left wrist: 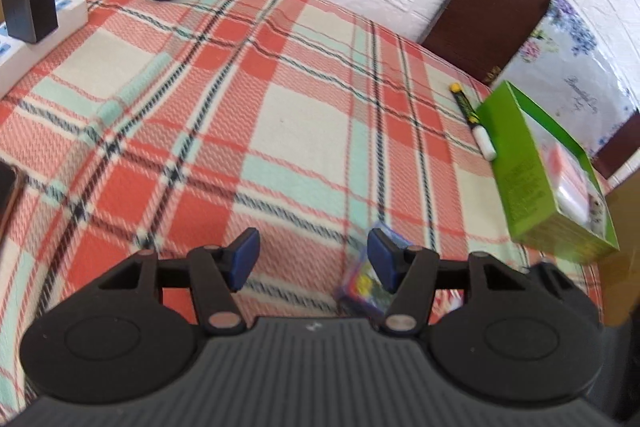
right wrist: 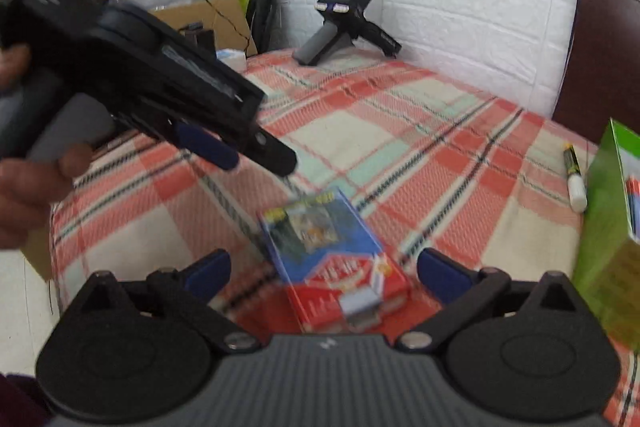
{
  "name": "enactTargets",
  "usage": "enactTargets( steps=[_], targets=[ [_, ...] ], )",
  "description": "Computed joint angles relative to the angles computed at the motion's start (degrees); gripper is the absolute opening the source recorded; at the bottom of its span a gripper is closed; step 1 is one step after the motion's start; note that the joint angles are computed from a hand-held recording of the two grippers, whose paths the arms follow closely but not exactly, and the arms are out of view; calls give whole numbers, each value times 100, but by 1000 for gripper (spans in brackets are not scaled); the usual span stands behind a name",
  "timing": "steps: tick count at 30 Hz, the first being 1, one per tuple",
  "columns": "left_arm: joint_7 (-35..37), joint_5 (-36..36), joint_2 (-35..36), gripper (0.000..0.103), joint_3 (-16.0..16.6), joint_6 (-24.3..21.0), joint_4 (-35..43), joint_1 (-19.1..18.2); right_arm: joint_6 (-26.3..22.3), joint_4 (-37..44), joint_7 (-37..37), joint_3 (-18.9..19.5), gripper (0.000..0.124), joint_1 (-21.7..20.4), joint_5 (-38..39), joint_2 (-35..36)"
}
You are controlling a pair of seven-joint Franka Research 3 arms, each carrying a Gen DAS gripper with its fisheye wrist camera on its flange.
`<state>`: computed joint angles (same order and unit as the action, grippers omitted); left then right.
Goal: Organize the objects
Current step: 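Grasp the blue-and-red card box with the right gripper and lift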
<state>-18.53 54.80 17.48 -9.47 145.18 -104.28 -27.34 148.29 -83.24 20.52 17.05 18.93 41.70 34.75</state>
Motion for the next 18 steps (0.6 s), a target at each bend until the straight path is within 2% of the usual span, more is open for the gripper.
enactTargets(
  steps=[1, 3, 5, 7, 9, 12, 14, 16, 18],
  targets=[
    [15, -46, 0, 61, -27, 161, -32, 28, -93, 80, 191, -74, 103, 36, -68, 54],
    [126, -168, 53, 61, -72, 576, -53, 86, -58, 54, -73, 38, 103, -58, 16, 76],
    [528, -478, 246, 61, -153, 773, 100, 109, 44, 30, -302, 105, 95, -80, 75, 87],
    [833, -692, 491, 62, -115, 667, 385, 4, 82, 45, -368, 156, 70, -92, 181, 101],
    [940, -659, 636, 62, 15, 464, 642, -165, 126, 13, -329, 152, 64, -69, 241, 69],
    [812, -681, 669, 53, 150, 441, 732, -259, 227, -79, -300, 176, 61, -116, 423, -2],
    [634, -582, 599, 38, 232, 693, 643, -268, 345, -82, -189, 179, 61, -139, 571, -26],
    [631, -468, 606, 35, 278, 799, 750, -291, 552, -65, -311, 275, 60, -215, 804, -40],
    [831, -266, 703, 35, 327, 605, 1104, -398, 862, -79, -661, 482, 60, -356, 1213, -80]
  ],
)
